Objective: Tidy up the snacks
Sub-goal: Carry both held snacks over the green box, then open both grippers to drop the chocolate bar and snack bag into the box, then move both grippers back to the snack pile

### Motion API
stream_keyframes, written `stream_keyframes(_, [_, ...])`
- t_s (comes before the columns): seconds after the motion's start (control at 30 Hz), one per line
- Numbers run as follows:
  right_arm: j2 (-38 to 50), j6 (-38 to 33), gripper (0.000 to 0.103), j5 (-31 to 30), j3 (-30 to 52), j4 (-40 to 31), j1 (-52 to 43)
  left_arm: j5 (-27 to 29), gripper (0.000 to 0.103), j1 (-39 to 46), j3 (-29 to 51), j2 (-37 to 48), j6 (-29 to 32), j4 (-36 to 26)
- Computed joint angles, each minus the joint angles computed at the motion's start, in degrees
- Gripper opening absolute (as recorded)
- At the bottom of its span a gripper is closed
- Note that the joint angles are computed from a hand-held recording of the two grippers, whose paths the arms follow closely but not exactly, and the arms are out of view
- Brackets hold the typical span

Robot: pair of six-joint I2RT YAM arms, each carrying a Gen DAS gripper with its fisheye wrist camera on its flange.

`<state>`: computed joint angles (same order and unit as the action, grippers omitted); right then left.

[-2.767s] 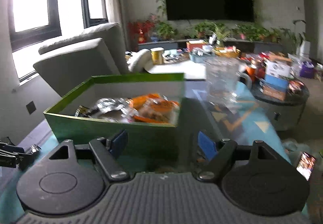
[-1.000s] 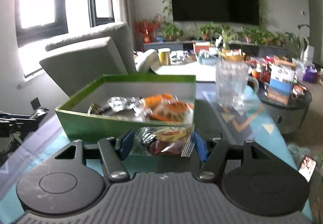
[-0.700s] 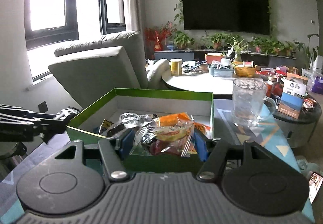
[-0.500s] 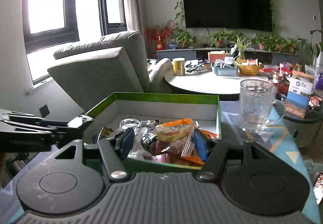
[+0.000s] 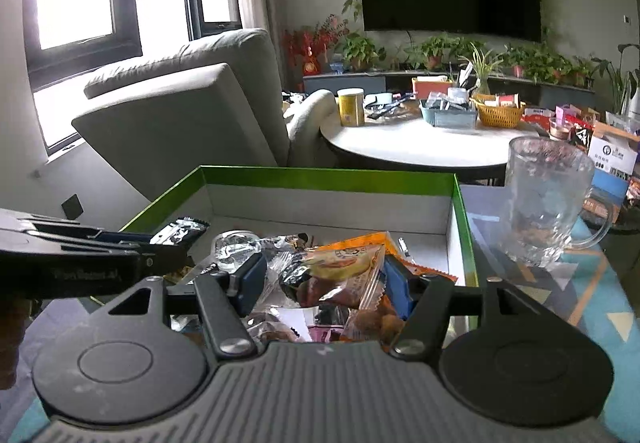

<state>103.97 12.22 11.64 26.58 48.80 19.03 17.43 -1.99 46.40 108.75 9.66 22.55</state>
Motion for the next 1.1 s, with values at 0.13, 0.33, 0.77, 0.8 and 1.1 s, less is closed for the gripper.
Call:
stream_keyframes(0.13, [3.68,-0.41,0.053,0.47,2.3,-0.3,0.28,-2.08,0.036,-0.67,1.48,2.29,0.48,-1.24])
stream_keyframes(0.33, [5.46,-3.72,0.053,4.85,-0.37,5.1,3.52,-2.46,0.046,0.0,-4.13,1.08,2.59,5.12])
stream_keyframes(0.77, [-2.41,2.24,0.053,4.19,-7.95,5.39,3.48,1.54,0.048,5.3,-13.96,-9.88,1.68,6.82])
stream_keyframes(0.8, [-3.19,2.99,0.053,3.37,-8.78,5.56,2.98,1.81,0.048,5.79,-15.2,-11.16,1.65,7.28])
stream_keyframes(1.1, [-10.16,-2.35,0.053,7.51,-18.51,9.53,7.17,9.27,0.049,11.0,-23.31,-22.05,7.19,-2.29])
